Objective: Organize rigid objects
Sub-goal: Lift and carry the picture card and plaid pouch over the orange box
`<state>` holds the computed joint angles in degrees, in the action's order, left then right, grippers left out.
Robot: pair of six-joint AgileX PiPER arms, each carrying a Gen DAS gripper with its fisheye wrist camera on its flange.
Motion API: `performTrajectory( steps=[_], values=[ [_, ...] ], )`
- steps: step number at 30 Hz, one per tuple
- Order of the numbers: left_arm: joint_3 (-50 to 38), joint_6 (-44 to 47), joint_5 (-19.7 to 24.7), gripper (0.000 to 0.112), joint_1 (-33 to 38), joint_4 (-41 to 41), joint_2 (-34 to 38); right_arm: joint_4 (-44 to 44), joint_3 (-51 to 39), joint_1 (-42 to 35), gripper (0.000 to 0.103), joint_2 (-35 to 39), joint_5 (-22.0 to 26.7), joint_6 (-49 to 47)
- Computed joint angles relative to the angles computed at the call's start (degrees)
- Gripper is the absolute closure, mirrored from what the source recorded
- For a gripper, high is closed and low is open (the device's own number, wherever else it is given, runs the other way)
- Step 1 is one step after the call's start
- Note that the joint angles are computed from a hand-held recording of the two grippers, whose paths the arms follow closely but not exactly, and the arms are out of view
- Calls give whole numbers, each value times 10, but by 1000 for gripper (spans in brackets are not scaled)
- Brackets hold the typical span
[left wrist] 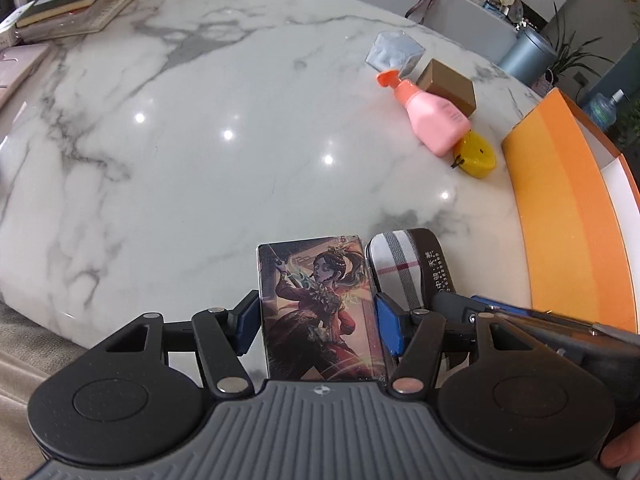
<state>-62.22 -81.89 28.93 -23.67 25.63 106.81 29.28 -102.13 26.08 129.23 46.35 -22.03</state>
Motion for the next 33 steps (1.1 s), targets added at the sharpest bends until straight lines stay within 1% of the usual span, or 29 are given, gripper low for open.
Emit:
performTrajectory(
  steps=[2, 4, 6, 8, 10, 11, 13, 17, 21, 22, 23, 24, 26, 29, 30, 33],
  values=[
    [-5, 7, -3, 44, -2, 0, 7, 36, -31, -18, 60, 25, 44, 13],
    [-16, 20, 1, 44, -3, -8, 20, 59, -40, -24, 62, 34, 56, 12],
    [-22, 30, 4, 44, -3, -15, 30, 60, -36, -22, 65, 32, 53, 12],
    [-22, 18, 7, 44, -9, 1, 31, 77, -39, -27, 69, 35, 65, 11],
    [-23, 15, 7, 44, -11, 5, 31, 85, -25, -28, 72, 28, 56, 7],
    [-21, 8, 7, 44, -13, 10, 30, 90, -14, -27, 76, 21, 46, 0],
    [-15, -2, 6, 44, -13, 16, 26, 120, 9, -29, 80, 5, 31, -34],
    [-8, -15, 6, 44, -11, 28, 21, 178, 26, -36, 80, -8, 30, -91],
    [-1, -27, 6, 44, -11, 45, 20, 228, 27, -41, 80, -7, 47, -136],
    [2, -28, 0, 44, -10, 48, 20, 224, 19, -38, 81, -3, 53, -134],
    [3, -34, 2, 45, -11, 53, 20, 198, 17, -27, 81, -3, 42, -121],
    [7, -44, 1, 45, -10, 60, 18, 182, 18, -18, 83, -3, 31, -117],
    [14, -56, -6, 45, -9, 69, 15, 195, 2, -23, 83, 15, 49, -109],
    [5, -50, 3, 44, -15, 76, 22, 202, -4, -21, 81, 23, 45, -116],
    [4, -50, 4, 44, -15, 77, 23, 197, -4, -17, 81, 24, 36, -115],
    [6, -64, 5, 44, -18, 89, 24, 196, -6, -12, 83, 29, 27, -111]
  ],
)
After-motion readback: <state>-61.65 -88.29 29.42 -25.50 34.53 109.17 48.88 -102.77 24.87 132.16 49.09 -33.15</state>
